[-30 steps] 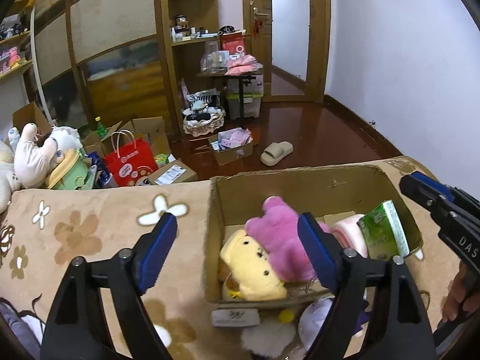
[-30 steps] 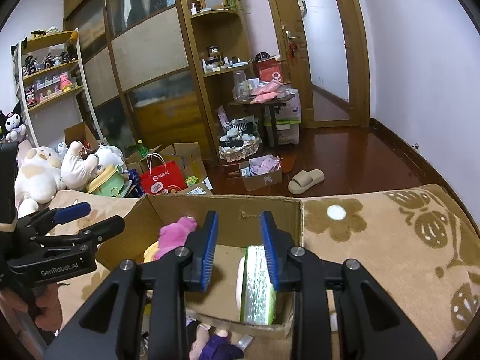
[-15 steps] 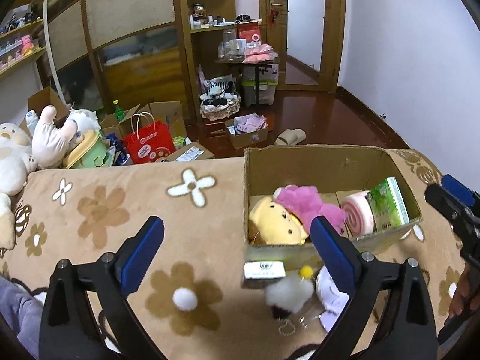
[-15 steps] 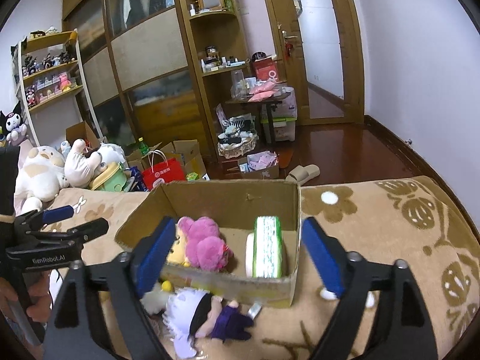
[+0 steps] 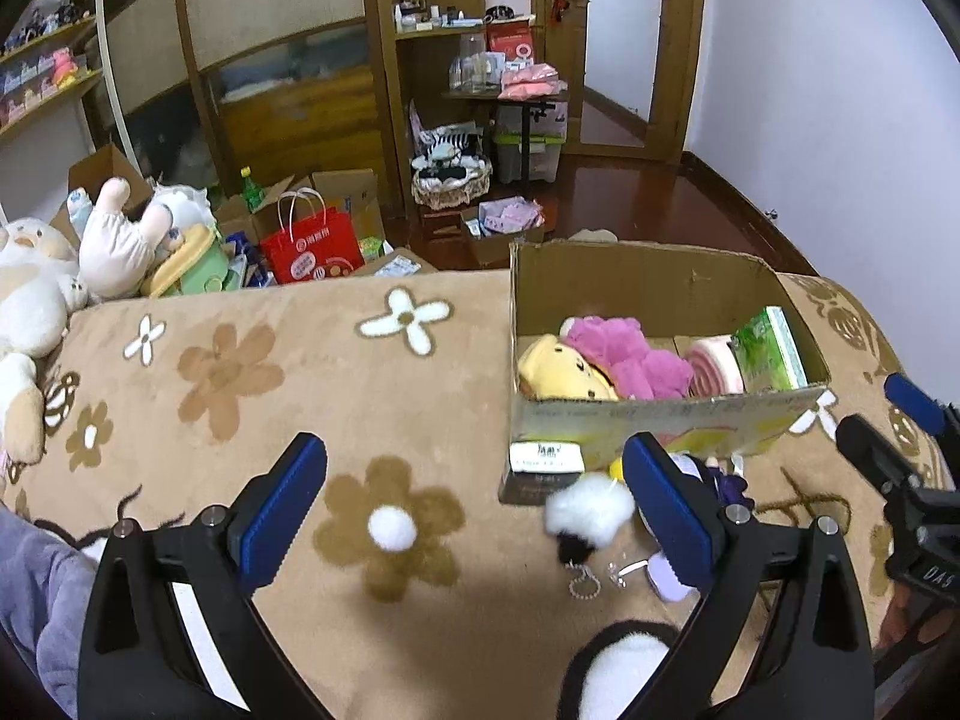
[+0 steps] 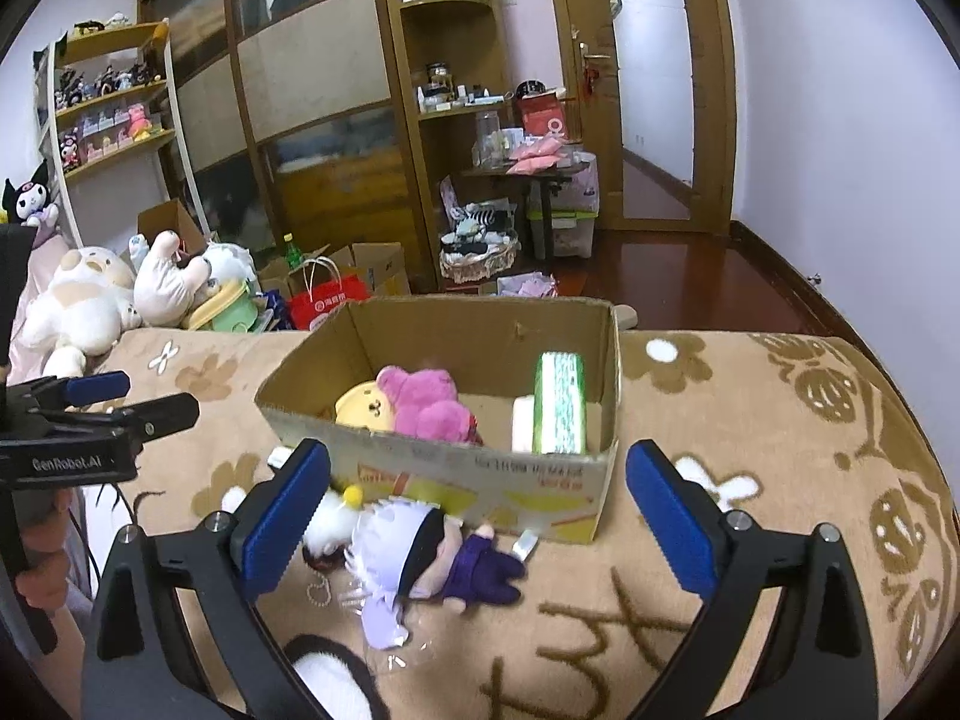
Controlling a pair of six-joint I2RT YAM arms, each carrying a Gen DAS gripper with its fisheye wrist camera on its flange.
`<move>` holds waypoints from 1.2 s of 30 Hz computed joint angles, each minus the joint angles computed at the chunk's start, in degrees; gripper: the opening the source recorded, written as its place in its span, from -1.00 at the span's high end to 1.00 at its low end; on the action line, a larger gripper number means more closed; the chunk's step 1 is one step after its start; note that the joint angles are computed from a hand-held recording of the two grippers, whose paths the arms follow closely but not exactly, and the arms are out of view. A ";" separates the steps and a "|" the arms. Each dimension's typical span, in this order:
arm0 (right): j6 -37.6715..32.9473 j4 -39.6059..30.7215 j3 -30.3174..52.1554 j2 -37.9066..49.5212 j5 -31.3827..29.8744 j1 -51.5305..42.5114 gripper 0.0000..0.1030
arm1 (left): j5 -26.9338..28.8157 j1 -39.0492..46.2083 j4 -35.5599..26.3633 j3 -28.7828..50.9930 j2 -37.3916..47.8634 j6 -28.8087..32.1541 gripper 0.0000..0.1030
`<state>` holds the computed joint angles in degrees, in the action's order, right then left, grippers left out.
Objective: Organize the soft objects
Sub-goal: 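Grasp the white tissue packet with the left tool while the right tool approaches the anime doll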
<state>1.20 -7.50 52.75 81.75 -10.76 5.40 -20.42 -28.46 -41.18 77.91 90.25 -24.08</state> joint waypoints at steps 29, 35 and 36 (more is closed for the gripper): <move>1.23 1.91 1.84 10.56 2.69 3.40 -1.00 | 7.42 2.98 -0.06 6.84 11.21 3.80 -0.90; 1.69 2.21 3.65 14.06 3.12 4.47 -1.00 | 9.39 3.25 -0.86 9.84 15.70 4.90 -0.90; 1.81 2.22 3.84 14.45 2.99 4.56 -1.00 | 9.81 3.38 -1.03 10.27 16.41 4.95 -0.90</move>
<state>3.02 -5.28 56.59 96.20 -7.77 9.96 -10.61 -25.07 -42.21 88.18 106.66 -19.13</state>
